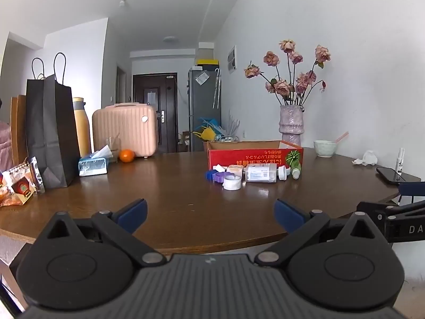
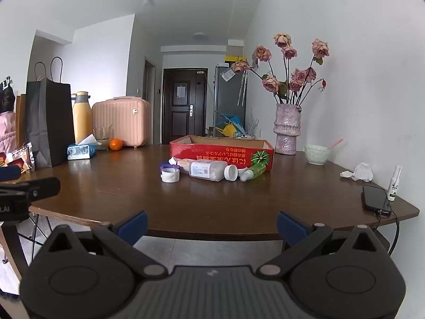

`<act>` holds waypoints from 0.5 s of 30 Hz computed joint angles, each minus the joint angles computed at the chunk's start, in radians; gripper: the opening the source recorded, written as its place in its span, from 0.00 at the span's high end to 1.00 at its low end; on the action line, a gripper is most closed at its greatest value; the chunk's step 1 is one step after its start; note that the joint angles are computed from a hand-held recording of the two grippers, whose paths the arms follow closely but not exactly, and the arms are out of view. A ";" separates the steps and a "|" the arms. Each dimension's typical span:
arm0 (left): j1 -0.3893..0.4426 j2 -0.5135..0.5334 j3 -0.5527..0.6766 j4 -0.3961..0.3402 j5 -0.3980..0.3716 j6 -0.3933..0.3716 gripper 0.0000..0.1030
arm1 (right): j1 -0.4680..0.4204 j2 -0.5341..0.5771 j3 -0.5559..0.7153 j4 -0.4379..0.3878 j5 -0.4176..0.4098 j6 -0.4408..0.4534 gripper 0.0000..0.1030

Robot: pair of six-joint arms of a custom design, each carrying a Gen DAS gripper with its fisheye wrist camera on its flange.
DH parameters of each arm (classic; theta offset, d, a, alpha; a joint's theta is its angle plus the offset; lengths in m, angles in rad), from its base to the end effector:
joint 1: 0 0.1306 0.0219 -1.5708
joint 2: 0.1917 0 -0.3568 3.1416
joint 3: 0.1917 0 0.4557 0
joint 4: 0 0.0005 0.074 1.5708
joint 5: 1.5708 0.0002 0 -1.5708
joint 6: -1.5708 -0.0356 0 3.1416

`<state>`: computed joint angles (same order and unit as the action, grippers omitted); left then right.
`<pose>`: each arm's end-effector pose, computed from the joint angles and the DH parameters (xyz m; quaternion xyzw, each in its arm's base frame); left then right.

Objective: Organize rigid objects

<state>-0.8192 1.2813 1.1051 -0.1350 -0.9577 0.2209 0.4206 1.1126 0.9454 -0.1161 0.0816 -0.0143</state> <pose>0.3798 -0.3645 0.3767 -0.0479 0.7654 0.0634 0.6387 0.4417 0.1938 0.3682 -0.1373 0.7877 0.0975 0.5926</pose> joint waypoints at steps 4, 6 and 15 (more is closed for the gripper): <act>0.004 0.006 0.023 -0.080 0.003 0.060 0.00 | 0.000 -0.004 0.001 -0.009 0.003 -0.005 0.00; 0.006 0.007 0.018 -0.058 0.007 0.046 0.00 | 0.002 -0.005 -0.002 -0.007 0.004 -0.003 0.00; 0.003 0.004 -0.001 -0.003 -0.003 0.012 0.00 | 0.000 -0.001 0.004 -0.013 0.004 -0.006 0.00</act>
